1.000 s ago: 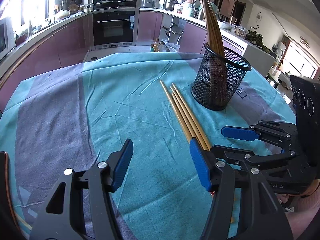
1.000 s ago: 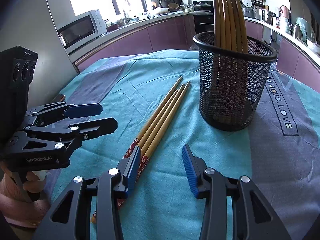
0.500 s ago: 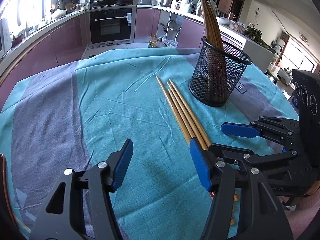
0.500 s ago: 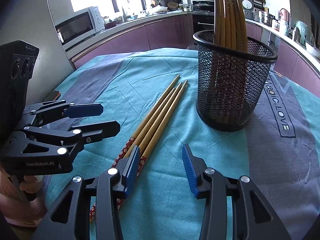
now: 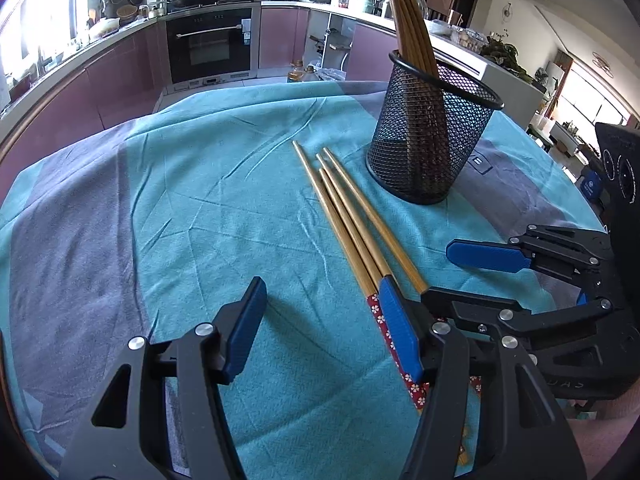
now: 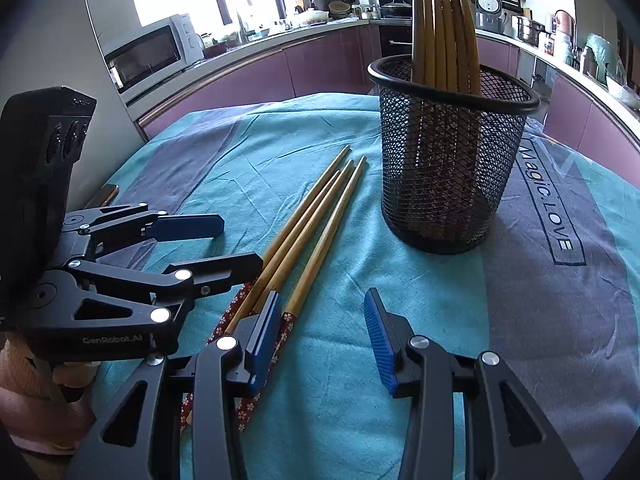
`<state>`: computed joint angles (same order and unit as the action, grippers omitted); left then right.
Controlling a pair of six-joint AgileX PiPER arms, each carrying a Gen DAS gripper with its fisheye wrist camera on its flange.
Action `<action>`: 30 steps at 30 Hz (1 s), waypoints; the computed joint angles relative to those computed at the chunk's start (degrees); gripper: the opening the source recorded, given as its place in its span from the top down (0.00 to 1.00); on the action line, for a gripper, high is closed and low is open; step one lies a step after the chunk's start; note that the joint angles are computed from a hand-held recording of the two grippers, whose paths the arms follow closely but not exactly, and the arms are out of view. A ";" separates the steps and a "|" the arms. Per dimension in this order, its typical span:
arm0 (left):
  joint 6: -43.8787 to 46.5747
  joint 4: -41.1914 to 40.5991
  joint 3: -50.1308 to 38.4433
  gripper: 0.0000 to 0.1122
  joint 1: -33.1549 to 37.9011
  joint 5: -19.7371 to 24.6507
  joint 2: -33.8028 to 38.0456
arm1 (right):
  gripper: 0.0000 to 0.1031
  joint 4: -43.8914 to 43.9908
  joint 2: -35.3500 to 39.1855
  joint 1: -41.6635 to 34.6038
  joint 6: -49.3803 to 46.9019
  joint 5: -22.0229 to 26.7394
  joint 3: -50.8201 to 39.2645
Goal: Organize utensils
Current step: 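Withdraw both open tools back over the remaining chopsticks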
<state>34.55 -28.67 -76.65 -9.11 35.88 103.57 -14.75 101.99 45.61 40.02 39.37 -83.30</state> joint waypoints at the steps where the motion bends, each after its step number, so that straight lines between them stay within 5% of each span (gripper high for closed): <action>1: -0.35 0.26 -0.27 0.49 -0.10 0.04 0.19 | 0.61 0.00 0.04 0.02 -0.07 0.23 -0.11; 10: -4.44 4.55 -1.51 0.49 -1.61 -0.48 1.13 | 0.61 -0.59 -0.14 0.18 0.12 0.49 0.06; 21: -4.99 4.26 -2.60 0.69 -0.76 1.37 1.57 | 0.61 -1.61 1.42 0.66 0.90 1.81 -2.12; 30: -7.54 7.08 -7.79 0.70 -1.85 3.66 4.61 | 0.69 -1.51 5.44 -0.28 -0.42 4.13 -7.81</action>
